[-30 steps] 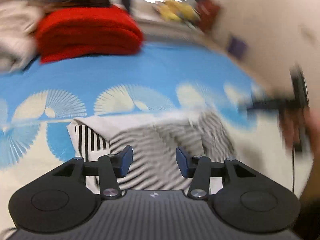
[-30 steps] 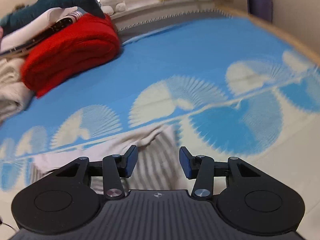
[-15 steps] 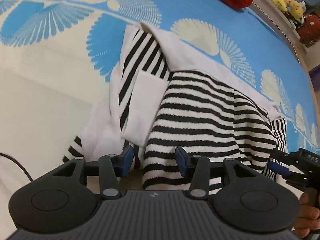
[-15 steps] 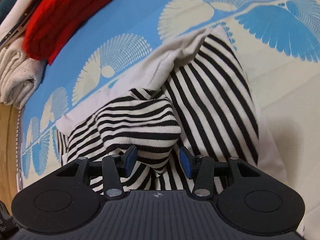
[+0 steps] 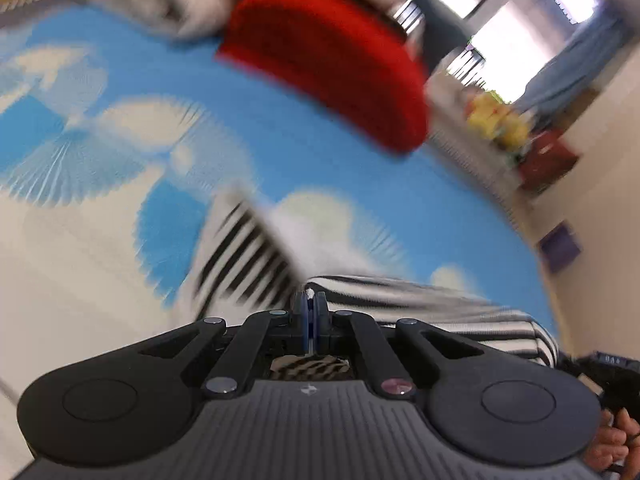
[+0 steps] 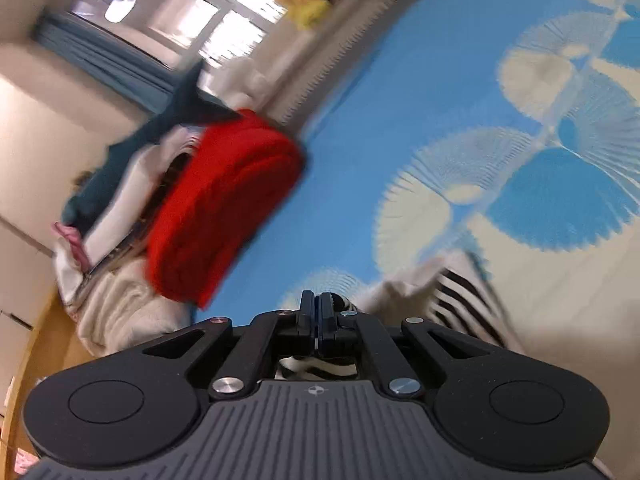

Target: Fold small clothes

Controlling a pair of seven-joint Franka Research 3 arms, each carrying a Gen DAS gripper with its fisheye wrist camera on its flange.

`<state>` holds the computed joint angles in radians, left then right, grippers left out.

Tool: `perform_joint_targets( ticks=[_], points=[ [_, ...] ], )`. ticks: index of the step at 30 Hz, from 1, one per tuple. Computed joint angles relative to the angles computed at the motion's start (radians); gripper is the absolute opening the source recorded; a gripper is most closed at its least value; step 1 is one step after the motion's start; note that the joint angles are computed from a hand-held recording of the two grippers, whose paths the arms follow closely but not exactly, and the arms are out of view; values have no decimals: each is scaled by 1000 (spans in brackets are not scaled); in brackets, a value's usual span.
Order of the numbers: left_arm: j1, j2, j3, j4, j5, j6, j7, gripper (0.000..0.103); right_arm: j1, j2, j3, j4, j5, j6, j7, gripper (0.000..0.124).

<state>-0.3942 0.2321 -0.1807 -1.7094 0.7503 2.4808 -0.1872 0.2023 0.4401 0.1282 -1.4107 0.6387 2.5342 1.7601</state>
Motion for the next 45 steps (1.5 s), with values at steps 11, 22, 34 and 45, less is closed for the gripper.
perform_joint_targets(
  ticks=[11, 22, 34, 45],
  points=[
    [50, 16, -19, -27, -350, -30, 132, 46, 46, 34, -70, 42, -259, -288, 256, 41],
    [20, 105, -8, 50, -352, -67, 180, 10, 60, 89, -34, 99, -209, -271, 179, 5],
    [9, 112, -6, 102, -306, -203, 185, 28, 116, 115, -114, 174, -398, -436, 337, 19],
    [26, 171, -38, 160, -344, -203, 322, 25, 58, 107, -1, 146, -292, -332, 38, 43]
  ],
)
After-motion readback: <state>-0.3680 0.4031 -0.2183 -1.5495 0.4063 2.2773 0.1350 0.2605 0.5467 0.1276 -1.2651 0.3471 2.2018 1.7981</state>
